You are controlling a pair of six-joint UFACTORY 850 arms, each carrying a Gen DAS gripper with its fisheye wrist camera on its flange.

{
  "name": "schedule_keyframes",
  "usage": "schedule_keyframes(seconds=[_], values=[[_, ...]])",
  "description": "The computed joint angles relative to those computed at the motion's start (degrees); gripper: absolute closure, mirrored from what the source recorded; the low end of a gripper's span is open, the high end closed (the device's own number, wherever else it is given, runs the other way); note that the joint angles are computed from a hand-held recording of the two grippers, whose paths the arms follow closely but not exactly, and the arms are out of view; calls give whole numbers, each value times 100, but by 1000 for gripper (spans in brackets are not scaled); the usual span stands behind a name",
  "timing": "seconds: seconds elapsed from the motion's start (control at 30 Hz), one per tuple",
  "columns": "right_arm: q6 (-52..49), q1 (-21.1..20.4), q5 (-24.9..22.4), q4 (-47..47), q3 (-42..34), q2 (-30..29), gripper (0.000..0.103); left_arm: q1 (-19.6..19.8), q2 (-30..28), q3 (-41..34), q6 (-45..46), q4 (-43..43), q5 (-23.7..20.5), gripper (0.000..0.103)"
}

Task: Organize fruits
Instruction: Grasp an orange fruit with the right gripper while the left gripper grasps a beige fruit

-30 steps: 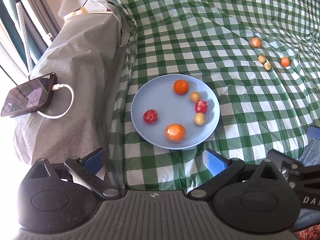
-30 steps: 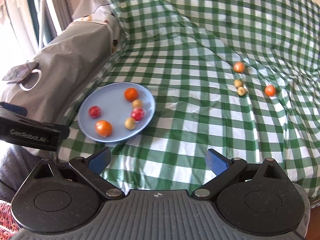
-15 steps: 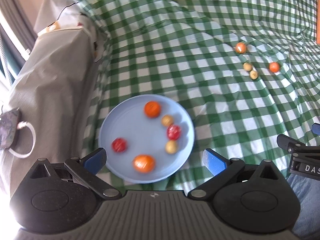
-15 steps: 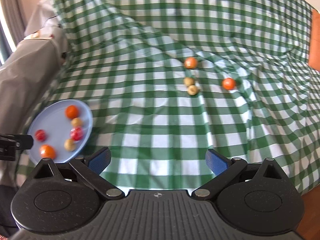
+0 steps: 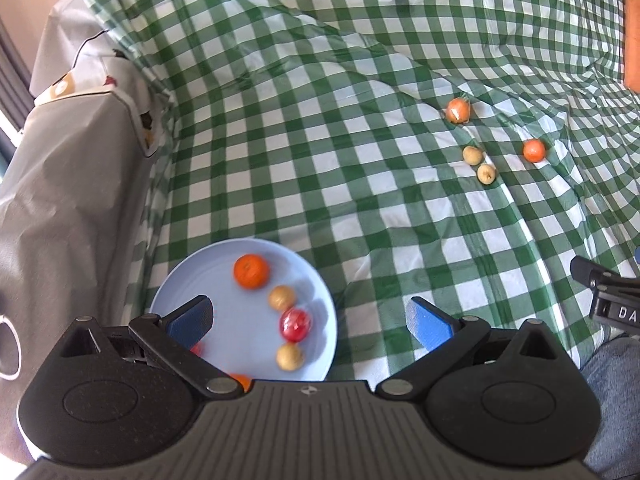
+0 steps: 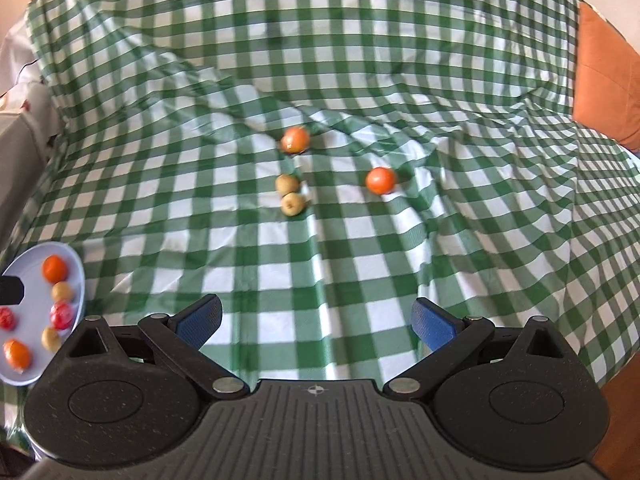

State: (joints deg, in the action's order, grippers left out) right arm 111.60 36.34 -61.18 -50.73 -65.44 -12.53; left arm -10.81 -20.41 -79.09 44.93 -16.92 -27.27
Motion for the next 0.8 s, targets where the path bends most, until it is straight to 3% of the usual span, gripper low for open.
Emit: schedule_keyframes(seconds=[0.3,0.53,0.67,0.8], values=[[155,-292,0,-303,296,169,3,-347,-303,-252,-229,152,108,0],[223,-742,220,-971,629,260,3,-631,-749,-617,742,-824,207,0],[257,-1153,538,-1497,826,248,3,-821,-1180,-1064,1358,-1468,56,0],[388,-1625,1120,-1965,1006,157,5,-1021,-1870,-1902,1560,-1857,-381,0]])
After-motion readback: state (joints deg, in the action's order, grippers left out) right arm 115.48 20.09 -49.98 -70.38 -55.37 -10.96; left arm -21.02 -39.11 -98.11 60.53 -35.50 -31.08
